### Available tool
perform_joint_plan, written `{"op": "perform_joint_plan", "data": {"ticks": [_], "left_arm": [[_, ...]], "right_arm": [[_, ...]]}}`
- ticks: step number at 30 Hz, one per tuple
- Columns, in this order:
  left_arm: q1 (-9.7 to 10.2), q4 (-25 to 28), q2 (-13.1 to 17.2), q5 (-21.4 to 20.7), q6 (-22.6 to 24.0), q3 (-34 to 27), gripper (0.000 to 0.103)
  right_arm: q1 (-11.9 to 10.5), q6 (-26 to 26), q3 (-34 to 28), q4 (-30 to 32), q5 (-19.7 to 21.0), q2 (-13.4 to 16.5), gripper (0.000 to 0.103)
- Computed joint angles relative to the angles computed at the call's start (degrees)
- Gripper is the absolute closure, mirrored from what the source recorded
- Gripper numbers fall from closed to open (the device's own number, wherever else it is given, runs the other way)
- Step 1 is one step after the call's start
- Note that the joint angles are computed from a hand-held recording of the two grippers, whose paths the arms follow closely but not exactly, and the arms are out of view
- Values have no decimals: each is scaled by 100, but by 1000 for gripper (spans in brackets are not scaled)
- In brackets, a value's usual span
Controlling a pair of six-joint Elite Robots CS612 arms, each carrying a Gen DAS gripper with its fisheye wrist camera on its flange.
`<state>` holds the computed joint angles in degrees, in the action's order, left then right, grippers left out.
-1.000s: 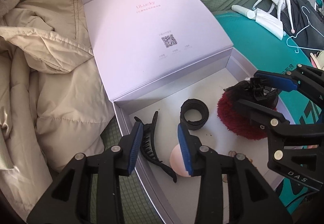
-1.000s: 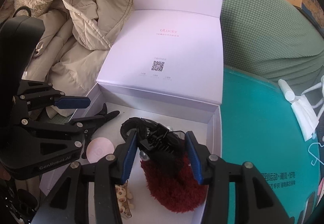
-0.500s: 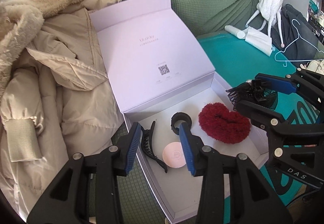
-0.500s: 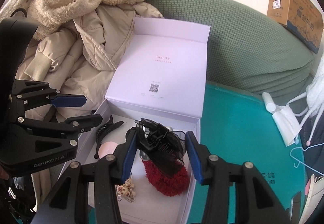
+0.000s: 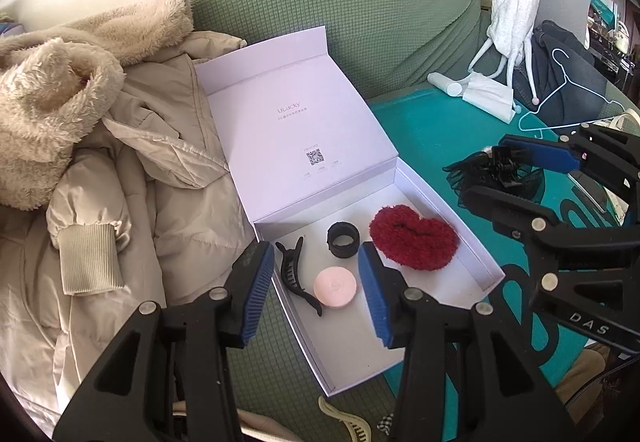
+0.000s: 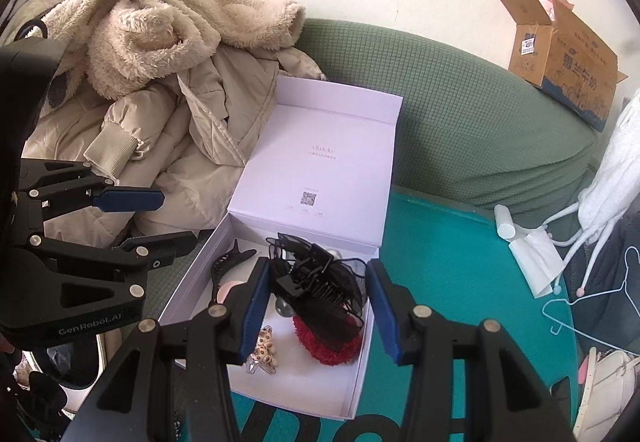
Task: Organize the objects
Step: 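Lower the black claw clip into the box beside the scrunchie with the right gripper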
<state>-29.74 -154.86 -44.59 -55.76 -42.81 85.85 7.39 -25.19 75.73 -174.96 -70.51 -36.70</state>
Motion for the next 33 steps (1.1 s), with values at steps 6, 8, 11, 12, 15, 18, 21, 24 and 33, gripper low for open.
{"op": "perform_joint_plan", "data": {"ticks": [6,8,11,12,15,18,21,24,33], "left_arm": [[-167,56,-185,132,-210,234,58],[-220,39,-238,165,-270,312,57],[-298,26,-304,213,-352,419,54],[-326,24,-328,226,-395,458,53],[-384,-59,-374,225,-492,576,51],[-434,-104,-410,163,-600,688,51],[-474,-146,-420,115,-676,782,51],[-508,-187,-417,74,-731,858,51],[-460,-241,-408,-90,-1000,1025,51]], "right_arm": [[-21,-1,393,-268,47,-215,54],[-31,5,508,-341,73,-271,51],[-54,39,666,-440,138,-344,50],[-55,41,704,-459,136,-360,50],[-64,27,842,-500,119,-420,49],[-75,6,1008,-573,129,-481,49],[-88,18,1143,-685,154,-517,49],[-101,63,1208,-938,262,-480,49],[-44,-31,910,-362,335,-236,49]]}}
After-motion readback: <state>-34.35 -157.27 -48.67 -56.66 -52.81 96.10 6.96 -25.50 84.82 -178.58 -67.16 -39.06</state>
